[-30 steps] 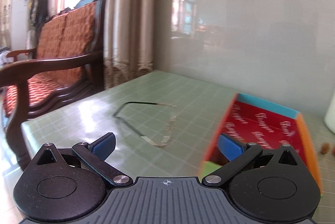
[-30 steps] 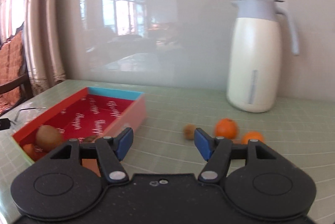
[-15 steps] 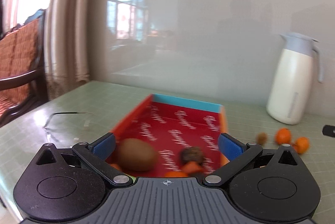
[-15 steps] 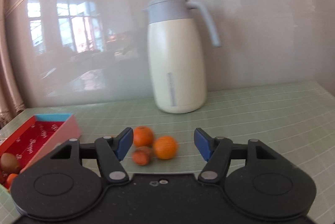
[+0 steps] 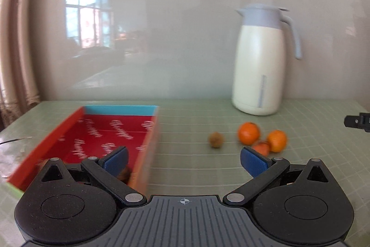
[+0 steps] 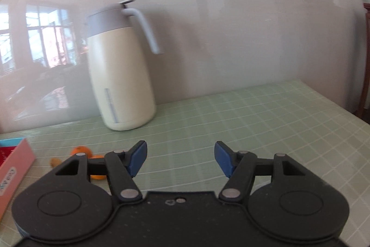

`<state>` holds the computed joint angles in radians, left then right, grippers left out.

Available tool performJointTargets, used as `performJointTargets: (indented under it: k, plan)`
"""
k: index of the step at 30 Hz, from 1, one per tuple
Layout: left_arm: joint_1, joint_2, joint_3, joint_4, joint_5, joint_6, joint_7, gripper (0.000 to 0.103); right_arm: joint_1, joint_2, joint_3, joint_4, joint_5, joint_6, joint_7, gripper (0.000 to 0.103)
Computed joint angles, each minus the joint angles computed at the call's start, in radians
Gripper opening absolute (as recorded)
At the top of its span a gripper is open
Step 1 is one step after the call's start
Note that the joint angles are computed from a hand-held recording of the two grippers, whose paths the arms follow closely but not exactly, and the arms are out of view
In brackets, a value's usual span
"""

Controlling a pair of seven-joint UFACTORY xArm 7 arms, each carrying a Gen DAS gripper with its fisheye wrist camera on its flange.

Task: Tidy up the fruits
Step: 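Reach the left tool to the orange carrot piece and grasp it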

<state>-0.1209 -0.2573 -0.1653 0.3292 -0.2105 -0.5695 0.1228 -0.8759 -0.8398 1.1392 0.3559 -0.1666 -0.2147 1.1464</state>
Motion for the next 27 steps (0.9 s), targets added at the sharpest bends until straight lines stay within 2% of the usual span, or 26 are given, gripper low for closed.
performJointTargets:
  k: [1, 3, 5, 7, 11, 13, 16, 18, 21, 22, 27]
  plan:
    - [-0.003, 0.006, -0.016, 0.004, -0.014, -0.003, 0.004, 0.102, -0.004, -0.005, -0.003, -0.007, 0.002, 0.000, 0.000, 0.065]
    - [-0.017, 0.026, -0.041, 0.024, -0.029, 0.010, 0.018, 0.085, -0.016, -0.011, -0.008, -0.022, 0.007, 0.000, 0.005, 0.065]
    - [-0.027, 0.054, -0.066, 0.048, -0.055, 0.032, 0.043, 0.079, -0.031, -0.010, -0.014, -0.034, 0.009, 0.002, 0.007, 0.065]
    - [-0.036, 0.083, -0.099, 0.074, -0.109, 0.041, 0.088, 0.077, -0.049, -0.008, -0.020, -0.048, 0.015, -0.004, 0.014, 0.065]
    - [-0.084, 0.130, -0.099, 0.117, -0.148, 0.042, 0.129, 0.070, -0.073, -0.006, -0.032, -0.079, 0.026, -0.020, 0.023, 0.065]
    - [-0.104, 0.163, -0.109, 0.151, -0.206, 0.047, 0.183, 0.069, -0.083, -0.012, -0.036, -0.092, 0.032, -0.026, 0.022, 0.065]
    - [-0.142, 0.204, -0.097, 0.200, -0.263, 0.066, 0.232, 0.067, -0.092, -0.011, -0.045, -0.107, 0.040, -0.035, 0.020, 0.065]
    - [-0.168, 0.229, -0.086, 0.233, -0.304, 0.081, 0.272, 0.061, -0.116, -0.002, -0.040, -0.102, 0.043, -0.040, 0.016, 0.065]
    - [-0.220, 0.277, -0.069, 0.295, -0.425, 0.105, 0.382, 0.051, -0.148, 0.011, -0.029, -0.102, 0.053, -0.057, 0.010, 0.065]
    - [-0.240, 0.292, -0.061, 0.314, -0.469, 0.108, 0.419, 0.050, -0.156, 0.015, -0.024, -0.101, 0.056, -0.061, 0.007, 0.067]
    - [-0.316, 0.343, -0.009, 0.373, -0.548, 0.113, 0.476, 0.049, -0.215, 0.027, 0.012, -0.090, 0.068, -0.071, -0.005, 0.068]
